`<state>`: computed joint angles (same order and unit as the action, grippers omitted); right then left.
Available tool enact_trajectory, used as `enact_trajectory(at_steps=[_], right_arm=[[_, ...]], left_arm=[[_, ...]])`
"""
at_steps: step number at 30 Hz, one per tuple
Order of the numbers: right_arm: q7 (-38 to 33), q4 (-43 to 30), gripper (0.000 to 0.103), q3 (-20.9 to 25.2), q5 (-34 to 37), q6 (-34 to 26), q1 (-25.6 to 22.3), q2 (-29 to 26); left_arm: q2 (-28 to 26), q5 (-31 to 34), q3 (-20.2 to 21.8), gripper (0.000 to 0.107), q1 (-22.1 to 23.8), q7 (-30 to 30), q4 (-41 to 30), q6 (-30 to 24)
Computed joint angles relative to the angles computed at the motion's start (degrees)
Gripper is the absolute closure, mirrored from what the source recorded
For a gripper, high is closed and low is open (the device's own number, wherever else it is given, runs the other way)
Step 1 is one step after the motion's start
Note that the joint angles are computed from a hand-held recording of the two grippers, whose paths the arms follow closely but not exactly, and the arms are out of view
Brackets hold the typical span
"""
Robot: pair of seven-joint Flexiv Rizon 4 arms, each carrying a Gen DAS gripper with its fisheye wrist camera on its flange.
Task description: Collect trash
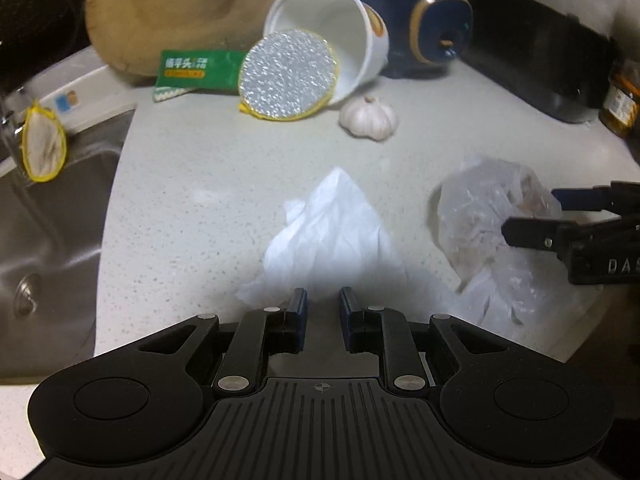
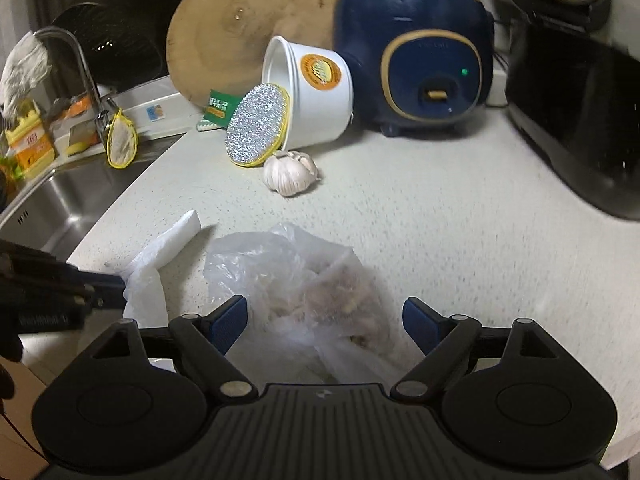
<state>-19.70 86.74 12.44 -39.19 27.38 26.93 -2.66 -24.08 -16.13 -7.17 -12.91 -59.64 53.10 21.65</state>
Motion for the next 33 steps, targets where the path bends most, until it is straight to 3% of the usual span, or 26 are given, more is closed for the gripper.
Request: enact_trajectory(at_steps=[11, 17, 20, 25, 30, 33], right_arm=[[2.88, 2.93, 0.000, 0.40, 0.67, 3.91, -0.88, 0.94], [5.24, 4.59, 0.000, 0.52, -0.44, 6.02, -1.26, 1.73], [6.51, 4.65, 0.000, 0.78, -0.37, 5.54, -1.25, 2.01], [-2.95, 1.78, 0.000, 0.79, 5.30, 3.52, -1.05, 1.32], [0.06, 1.53, 0.000, 0.81, -2.75, 2.24, -0.35, 1.32], [-2.39, 0.08, 0.000, 0.67, -7.90, 2.76, 0.60, 0.07]], left_arm=[[-1.97, -2.00, -0.62, 0.087, 0.23, -0.16, -2.86, -2.82], [1.57, -4.98, -1.01, 0.089, 0.63, 0.72, 5.95, 5.95], [1.32, -6.13, -0.91, 0.097, 1.05, -1.97, 6.10, 6.32], [2.67, -7.48, -0.91, 0.101, 1.93, -2.26, 8.46, 9.00], [2.47, -8.18, -0.64, 0.100, 3.12, -3.65, 6.56, 10.25], [-0.25, -7.64, 0.11, 0.098, 3.49, -11.43, 0.73, 6.41]])
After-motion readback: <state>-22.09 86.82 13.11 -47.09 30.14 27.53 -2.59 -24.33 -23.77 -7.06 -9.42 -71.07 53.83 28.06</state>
